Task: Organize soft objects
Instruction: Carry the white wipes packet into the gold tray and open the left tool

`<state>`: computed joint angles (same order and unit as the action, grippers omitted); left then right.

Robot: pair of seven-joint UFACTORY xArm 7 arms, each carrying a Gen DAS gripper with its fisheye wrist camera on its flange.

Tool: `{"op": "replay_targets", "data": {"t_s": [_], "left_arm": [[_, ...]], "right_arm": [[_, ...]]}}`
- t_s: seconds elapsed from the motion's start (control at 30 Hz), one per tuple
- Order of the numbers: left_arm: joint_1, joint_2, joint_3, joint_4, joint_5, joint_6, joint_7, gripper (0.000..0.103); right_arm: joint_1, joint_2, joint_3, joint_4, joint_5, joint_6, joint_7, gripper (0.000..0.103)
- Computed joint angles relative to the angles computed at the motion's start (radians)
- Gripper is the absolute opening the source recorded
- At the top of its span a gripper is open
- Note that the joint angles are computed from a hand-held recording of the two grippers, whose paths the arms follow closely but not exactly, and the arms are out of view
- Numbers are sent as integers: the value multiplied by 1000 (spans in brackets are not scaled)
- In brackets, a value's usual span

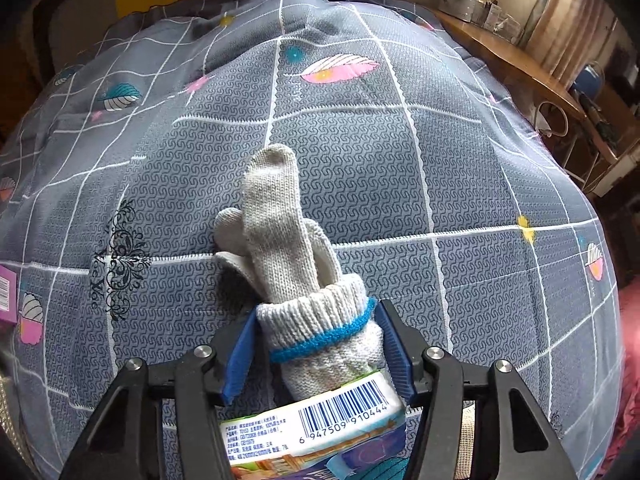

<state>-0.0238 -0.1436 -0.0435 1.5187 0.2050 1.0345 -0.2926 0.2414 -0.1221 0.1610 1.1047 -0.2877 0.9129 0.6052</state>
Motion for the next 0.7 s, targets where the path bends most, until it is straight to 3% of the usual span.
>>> {"op": "replay_targets", "data": {"t_s": [0.13, 0.3, 0.47, 0.7], "left_arm": [[67, -185, 81, -221, -31, -58, 84, 46], [130, -479, 133, -522, -91, -85, 167, 46], [188, -752, 180, -731, -135, -11, 228, 46], [273, -1053, 211, -889, -128, 128, 268, 46]], "right_arm": [[10, 21, 14, 28, -42, 41, 13, 58], [37, 40, 33, 63, -117, 103, 65, 54], [80, 61, 51, 96, -166, 155, 107, 48], [154, 82, 78, 132, -135, 153, 119, 46]]}}
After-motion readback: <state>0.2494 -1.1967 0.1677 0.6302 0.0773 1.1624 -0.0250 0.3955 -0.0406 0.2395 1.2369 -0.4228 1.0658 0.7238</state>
